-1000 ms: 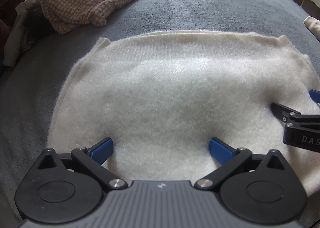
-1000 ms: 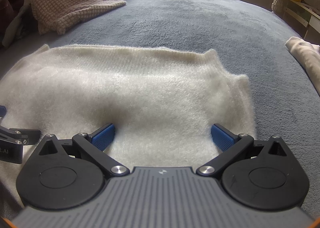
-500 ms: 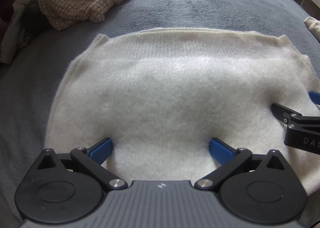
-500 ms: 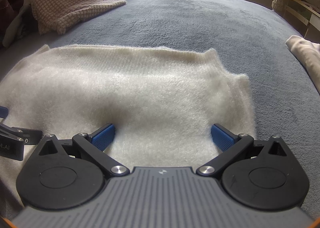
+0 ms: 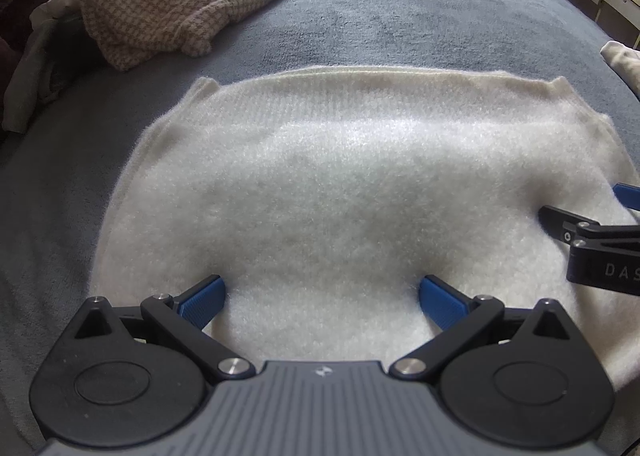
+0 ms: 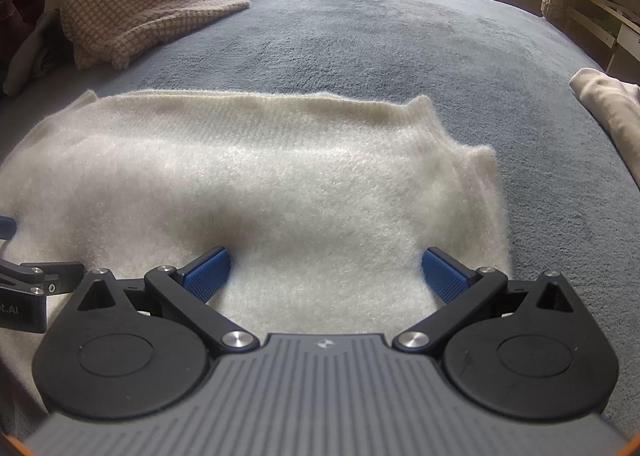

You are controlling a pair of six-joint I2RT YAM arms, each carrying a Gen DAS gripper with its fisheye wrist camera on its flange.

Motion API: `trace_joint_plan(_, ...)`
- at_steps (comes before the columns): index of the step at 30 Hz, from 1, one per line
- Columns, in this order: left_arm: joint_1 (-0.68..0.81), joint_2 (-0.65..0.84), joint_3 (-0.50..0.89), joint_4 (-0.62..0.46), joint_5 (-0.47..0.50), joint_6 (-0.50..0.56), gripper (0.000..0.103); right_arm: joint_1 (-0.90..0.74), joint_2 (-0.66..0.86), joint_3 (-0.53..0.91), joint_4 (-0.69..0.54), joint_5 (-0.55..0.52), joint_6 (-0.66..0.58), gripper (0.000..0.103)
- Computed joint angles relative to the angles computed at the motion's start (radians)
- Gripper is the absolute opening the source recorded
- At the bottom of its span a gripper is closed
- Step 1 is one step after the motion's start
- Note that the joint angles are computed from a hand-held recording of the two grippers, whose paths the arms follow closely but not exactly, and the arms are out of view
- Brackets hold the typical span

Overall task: Fold clothes
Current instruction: 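Press both open grippers on the sweater edge, holding it flat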

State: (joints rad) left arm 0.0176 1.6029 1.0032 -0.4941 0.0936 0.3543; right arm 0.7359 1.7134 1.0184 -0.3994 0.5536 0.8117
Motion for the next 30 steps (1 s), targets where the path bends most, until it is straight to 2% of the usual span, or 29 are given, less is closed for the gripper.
trace_joint_plan(6, 0.025, -0.004, -0.007, 0.01, 0.042, 0.041, 0.103, 0.006, 0.006, 0.006, -0.008, 0.01, 0.018, 0.102)
trace_joint_plan(12, 0.107, -0.039, -0.027, 0.021, 0.166, 0.055, 0.103, 0.011, 0.006, -0.002, 0.003, 0.021, 0.025, 0.102)
trace_joint_plan(19, 0.167, -0.024, -0.024, 0.116, 0.308, 0.03, 0.103, 0.016, 0.004, -0.011, 0.017, 0.032, 0.031, 0.102)
trace_joint_plan(27, 0.126, 0.018, -0.066, 0.25, 0.278, 0.01, 0.103, 0.046, 0.025, -0.004, 0.01, 0.09, 0.079, 0.102)
trace_joint_plan(30, 0.117, 0.024, -0.065, 0.256, 0.262, 0.036, 0.103, 0.05, 0.032, 0.007, -0.004, 0.099, 0.091, 0.102)
